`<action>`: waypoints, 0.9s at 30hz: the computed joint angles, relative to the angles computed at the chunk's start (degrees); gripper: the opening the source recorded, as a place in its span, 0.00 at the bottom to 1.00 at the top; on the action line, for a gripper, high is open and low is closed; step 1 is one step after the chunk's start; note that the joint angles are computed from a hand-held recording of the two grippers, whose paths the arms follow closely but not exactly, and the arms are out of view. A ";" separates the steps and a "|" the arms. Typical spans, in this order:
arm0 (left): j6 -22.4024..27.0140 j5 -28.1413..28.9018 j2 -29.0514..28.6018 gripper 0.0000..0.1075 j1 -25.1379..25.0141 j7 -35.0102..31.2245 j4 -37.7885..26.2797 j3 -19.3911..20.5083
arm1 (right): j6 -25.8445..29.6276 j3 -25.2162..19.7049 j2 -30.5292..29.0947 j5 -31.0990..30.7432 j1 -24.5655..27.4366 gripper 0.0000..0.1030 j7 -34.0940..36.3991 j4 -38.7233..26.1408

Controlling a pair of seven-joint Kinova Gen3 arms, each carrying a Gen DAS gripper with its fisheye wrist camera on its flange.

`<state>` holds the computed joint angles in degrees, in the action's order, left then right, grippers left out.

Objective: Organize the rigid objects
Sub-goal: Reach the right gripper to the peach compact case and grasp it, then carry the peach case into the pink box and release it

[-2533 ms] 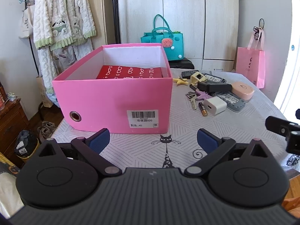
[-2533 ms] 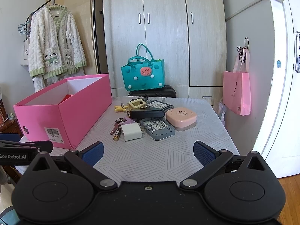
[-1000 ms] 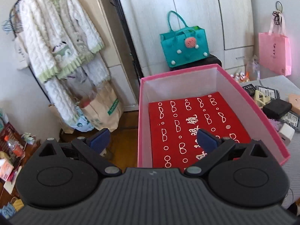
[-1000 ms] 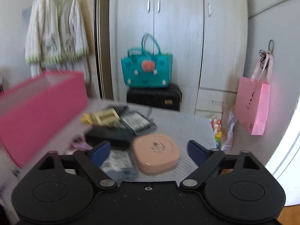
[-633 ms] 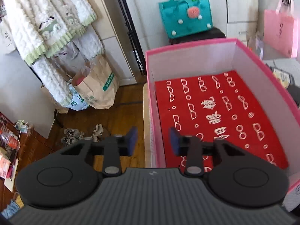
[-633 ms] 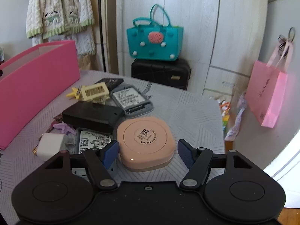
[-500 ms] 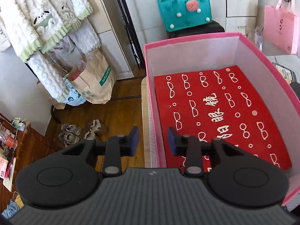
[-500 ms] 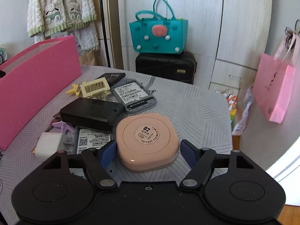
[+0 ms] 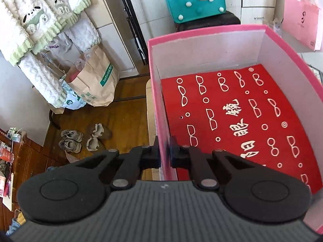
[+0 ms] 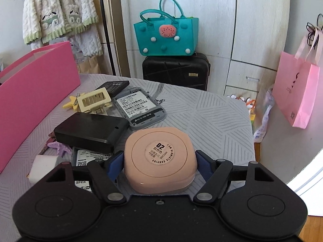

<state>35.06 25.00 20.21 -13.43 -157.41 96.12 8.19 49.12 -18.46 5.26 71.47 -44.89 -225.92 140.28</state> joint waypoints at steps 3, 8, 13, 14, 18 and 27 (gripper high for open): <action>-1.76 0.15 -0.28 0.07 0.09 -0.86 1.10 0.41 | -0.71 0.38 0.79 1.79 0.32 0.76 -2.59 0.55; -2.51 0.74 -0.72 0.06 -0.15 -2.06 1.82 0.78 | 3.19 -0.30 2.15 -0.66 -1.52 0.76 -0.16 -1.00; -3.15 1.22 -1.18 0.06 -0.13 -3.18 2.35 1.24 | 4.91 -0.58 1.29 -2.33 -2.61 0.76 -0.70 -0.71; -3.00 1.50 -1.20 0.06 -0.29 -3.62 2.32 1.41 | 5.35 -0.76 1.10 -2.52 -2.90 0.76 -1.08 -0.53; -3.98 2.79 -2.09 0.06 -0.30 -5.66 3.79 1.94 | 7.89 -1.69 0.32 -4.09 -4.28 0.76 -1.59 -0.59; -0.37 2.99 -2.15 0.06 0.46 -2.72 1.93 0.17 | 12.96 -3.84 -3.90 -4.55 -6.32 0.76 5.43 -4.88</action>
